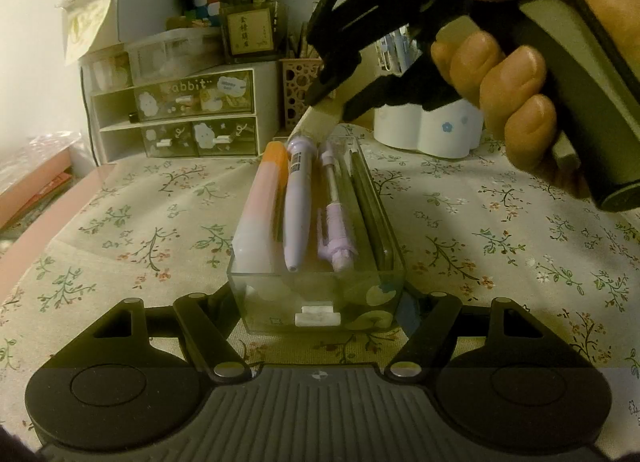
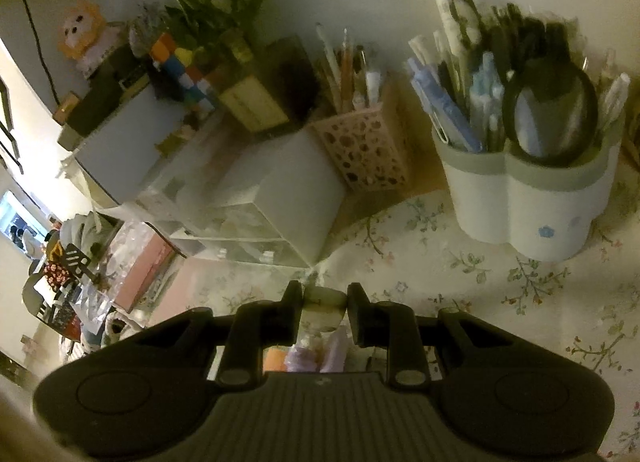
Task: Organize stationery
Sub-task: 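Carry the clear eraser to the clear box and release it inside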
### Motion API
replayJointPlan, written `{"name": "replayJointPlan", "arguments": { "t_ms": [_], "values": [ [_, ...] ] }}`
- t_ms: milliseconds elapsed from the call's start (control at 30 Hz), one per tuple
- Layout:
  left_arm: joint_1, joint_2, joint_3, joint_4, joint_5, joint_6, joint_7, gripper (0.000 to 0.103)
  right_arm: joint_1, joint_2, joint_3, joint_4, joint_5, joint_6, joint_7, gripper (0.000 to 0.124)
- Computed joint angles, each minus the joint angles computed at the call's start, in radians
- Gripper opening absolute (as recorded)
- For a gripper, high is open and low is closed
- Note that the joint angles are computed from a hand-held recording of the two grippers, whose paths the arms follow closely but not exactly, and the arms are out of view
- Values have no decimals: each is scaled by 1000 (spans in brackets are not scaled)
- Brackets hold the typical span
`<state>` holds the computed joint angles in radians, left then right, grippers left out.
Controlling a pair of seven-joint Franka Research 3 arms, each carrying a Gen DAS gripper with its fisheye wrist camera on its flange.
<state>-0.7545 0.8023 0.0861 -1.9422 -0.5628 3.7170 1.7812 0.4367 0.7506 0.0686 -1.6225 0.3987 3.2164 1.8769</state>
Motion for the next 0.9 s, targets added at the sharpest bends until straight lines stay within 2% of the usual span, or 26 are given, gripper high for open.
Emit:
{"name": "replayJointPlan", "arguments": {
  "t_ms": [367,567,633,900],
  "values": [
    [-2,-3,-3,-3,-5,2,4,73,-45,5,54,-10,3,20,-22,39],
    [-1,-3,-4,-2,-7,2,6,73,-35,-3,46,-16,3,23,-32,40],
    [-1,-3,-4,-2,-7,2,6,73,-58,-3,76,-22,1,36,-45,40],
    [-1,-2,-4,0,-8,1,8,73,-51,-10,69,-31,5,48,-56,40]
  ]
}}
